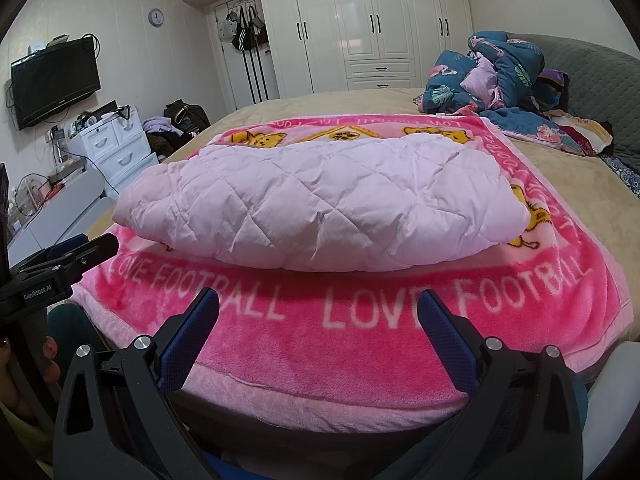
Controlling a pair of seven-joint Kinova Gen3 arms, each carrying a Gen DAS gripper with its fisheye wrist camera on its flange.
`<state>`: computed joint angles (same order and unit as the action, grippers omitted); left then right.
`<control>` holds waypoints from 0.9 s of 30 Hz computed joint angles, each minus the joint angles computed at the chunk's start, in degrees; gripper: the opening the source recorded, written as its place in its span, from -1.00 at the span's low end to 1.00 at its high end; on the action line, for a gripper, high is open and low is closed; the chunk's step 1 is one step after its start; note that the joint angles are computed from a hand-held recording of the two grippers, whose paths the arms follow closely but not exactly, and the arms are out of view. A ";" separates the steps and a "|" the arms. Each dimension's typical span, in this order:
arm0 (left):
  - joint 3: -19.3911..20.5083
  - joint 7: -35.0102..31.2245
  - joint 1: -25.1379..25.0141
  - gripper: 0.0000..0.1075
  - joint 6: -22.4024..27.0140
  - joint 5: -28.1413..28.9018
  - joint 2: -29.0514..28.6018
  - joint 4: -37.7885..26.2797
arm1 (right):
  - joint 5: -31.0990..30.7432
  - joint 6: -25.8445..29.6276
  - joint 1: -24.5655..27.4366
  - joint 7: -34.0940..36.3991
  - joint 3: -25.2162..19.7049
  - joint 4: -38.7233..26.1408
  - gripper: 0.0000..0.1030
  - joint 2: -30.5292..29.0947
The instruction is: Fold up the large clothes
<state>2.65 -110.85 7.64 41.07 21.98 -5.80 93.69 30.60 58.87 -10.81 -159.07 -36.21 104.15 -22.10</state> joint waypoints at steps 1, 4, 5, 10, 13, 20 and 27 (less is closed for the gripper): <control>0.00 -0.12 0.04 0.75 -0.05 0.08 -0.01 0.08 | 0.06 0.00 0.07 -0.03 -0.08 -0.01 0.92 0.01; 0.26 -0.04 0.15 0.75 -0.22 -0.44 -0.03 0.22 | -0.04 -0.05 -0.02 0.29 0.14 0.02 0.92 -0.08; 0.31 -0.08 0.24 0.75 -0.35 -0.47 -0.04 0.31 | -0.03 -0.14 0.05 0.20 0.02 0.03 0.92 -0.03; 0.32 -0.36 0.40 0.75 0.17 -0.35 0.00 0.15 | 0.02 0.11 0.18 0.35 -0.15 -0.12 0.92 0.06; 0.42 0.14 0.43 0.75 0.49 -0.79 0.06 0.05 | 0.05 0.46 0.14 0.58 -0.22 -0.34 0.92 0.12; -0.11 -0.80 0.02 0.75 3.76 1.05 1.39 -1.37 | -0.10 0.63 -0.02 0.99 0.13 -0.39 0.92 0.09; 0.39 2.62 -1.45 0.75 3.69 -1.19 3.11 -2.56 | -0.23 1.23 1.55 -0.26 1.42 1.59 0.92 -2.47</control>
